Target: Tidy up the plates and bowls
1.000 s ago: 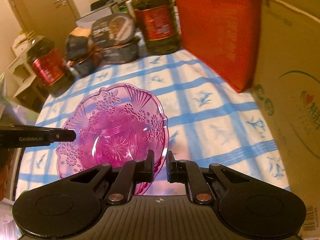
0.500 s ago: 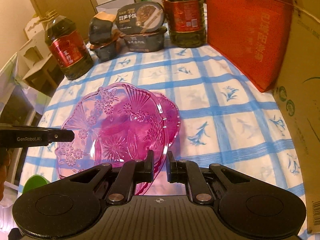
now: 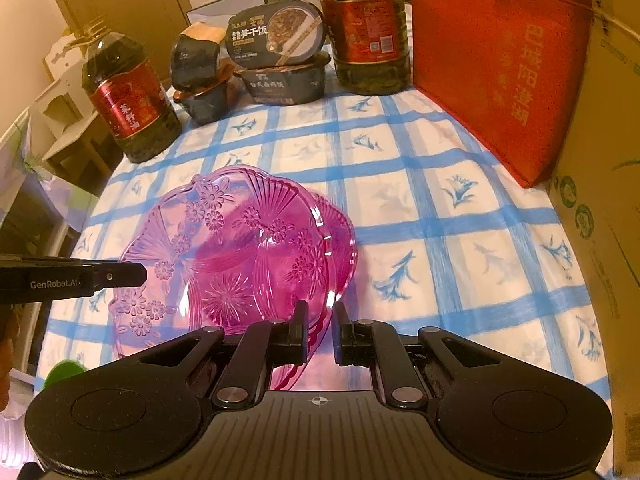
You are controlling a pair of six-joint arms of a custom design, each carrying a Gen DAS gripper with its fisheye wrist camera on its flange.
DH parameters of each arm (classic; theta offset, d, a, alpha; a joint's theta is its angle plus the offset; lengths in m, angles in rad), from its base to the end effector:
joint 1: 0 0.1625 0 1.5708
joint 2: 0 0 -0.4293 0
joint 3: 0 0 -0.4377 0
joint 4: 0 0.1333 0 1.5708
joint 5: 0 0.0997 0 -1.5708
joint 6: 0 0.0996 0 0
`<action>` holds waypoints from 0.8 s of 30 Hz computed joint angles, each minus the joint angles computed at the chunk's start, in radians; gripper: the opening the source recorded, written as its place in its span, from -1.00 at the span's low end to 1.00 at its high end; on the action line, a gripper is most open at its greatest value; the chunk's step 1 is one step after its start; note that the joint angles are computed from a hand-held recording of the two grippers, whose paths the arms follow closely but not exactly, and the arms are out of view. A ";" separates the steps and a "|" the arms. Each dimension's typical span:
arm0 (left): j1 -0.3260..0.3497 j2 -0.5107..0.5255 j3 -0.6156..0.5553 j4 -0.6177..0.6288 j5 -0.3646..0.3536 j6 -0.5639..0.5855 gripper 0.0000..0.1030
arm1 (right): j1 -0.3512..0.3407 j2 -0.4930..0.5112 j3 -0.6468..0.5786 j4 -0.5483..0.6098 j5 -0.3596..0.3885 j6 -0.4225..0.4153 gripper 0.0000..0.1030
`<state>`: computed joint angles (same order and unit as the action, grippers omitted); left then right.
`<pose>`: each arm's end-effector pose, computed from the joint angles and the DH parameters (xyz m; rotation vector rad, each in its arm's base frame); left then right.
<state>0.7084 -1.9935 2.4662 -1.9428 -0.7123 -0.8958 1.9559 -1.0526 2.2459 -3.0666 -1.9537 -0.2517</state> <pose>-0.0968 -0.3577 0.2799 0.0153 2.4107 -0.7721 0.2756 -0.4242 0.0701 0.7825 -2.6331 0.4530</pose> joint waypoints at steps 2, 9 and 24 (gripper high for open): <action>0.026 0.030 -0.006 -0.047 0.005 0.033 -0.78 | -0.007 0.020 -0.019 -0.001 -0.001 -0.006 -0.77; 0.132 0.149 -0.017 -0.256 0.010 0.174 -0.78 | -0.054 0.103 -0.094 0.007 0.005 -0.019 -0.77; 0.261 0.264 -0.027 -0.453 -0.020 0.310 -0.78 | -0.089 0.208 -0.172 0.007 -0.011 -0.045 -0.77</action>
<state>0.9695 -1.7290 2.4395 -2.3962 -0.7320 -0.5862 1.8664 -0.8447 2.0740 -3.0596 -1.9646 -0.2965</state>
